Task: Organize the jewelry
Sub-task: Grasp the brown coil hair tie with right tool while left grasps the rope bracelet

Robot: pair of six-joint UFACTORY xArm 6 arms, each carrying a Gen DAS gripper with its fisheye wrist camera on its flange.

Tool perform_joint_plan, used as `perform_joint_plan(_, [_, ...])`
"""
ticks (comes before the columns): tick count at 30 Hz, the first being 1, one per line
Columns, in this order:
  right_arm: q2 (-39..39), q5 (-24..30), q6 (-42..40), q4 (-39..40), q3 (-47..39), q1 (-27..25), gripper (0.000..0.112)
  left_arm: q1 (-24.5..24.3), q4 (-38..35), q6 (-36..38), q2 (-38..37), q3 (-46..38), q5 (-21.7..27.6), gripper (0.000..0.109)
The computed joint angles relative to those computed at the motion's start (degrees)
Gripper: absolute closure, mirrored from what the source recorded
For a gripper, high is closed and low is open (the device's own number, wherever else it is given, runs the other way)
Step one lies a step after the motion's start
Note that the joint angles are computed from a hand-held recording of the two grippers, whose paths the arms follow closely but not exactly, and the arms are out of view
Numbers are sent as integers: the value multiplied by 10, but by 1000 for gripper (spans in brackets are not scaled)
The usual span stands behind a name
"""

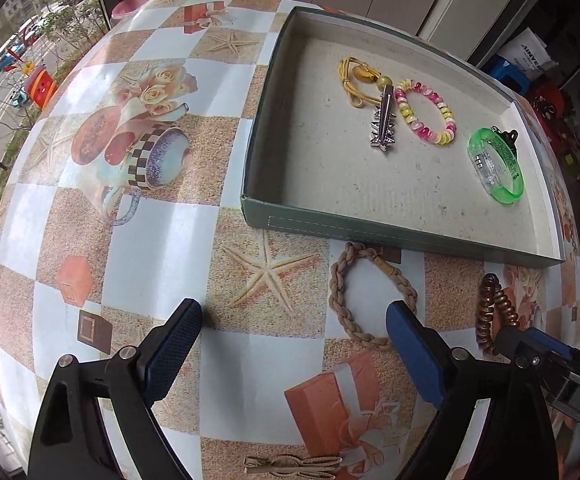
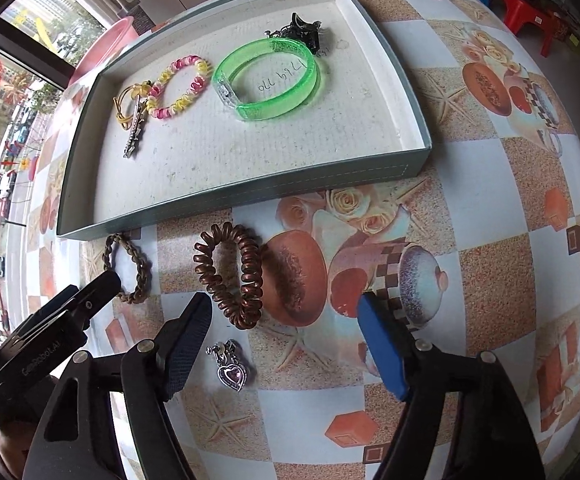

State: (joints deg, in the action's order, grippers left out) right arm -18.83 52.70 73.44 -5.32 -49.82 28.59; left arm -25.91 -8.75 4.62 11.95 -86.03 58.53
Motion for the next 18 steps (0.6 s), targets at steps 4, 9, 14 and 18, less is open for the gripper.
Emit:
perform_joint_plan(4, [28, 8, -21, -16, -24, -1, 37, -14, 23, -18, 11, -9, -11, 9])
perform_joint_plan(9, [67, 30, -50, -34, -66, 7, 52, -33, 66, -52, 17, -11, -22, 16])
perform_joint_plan(14, [95, 37, -66, -39, -95, 15, 70, -46, 81, -55, 14, -7, -31, 32])
perform_joint_plan(18, [97, 33, -56, -47, -94, 17, 75, -64, 83, -41, 17, -14, -32, 41])
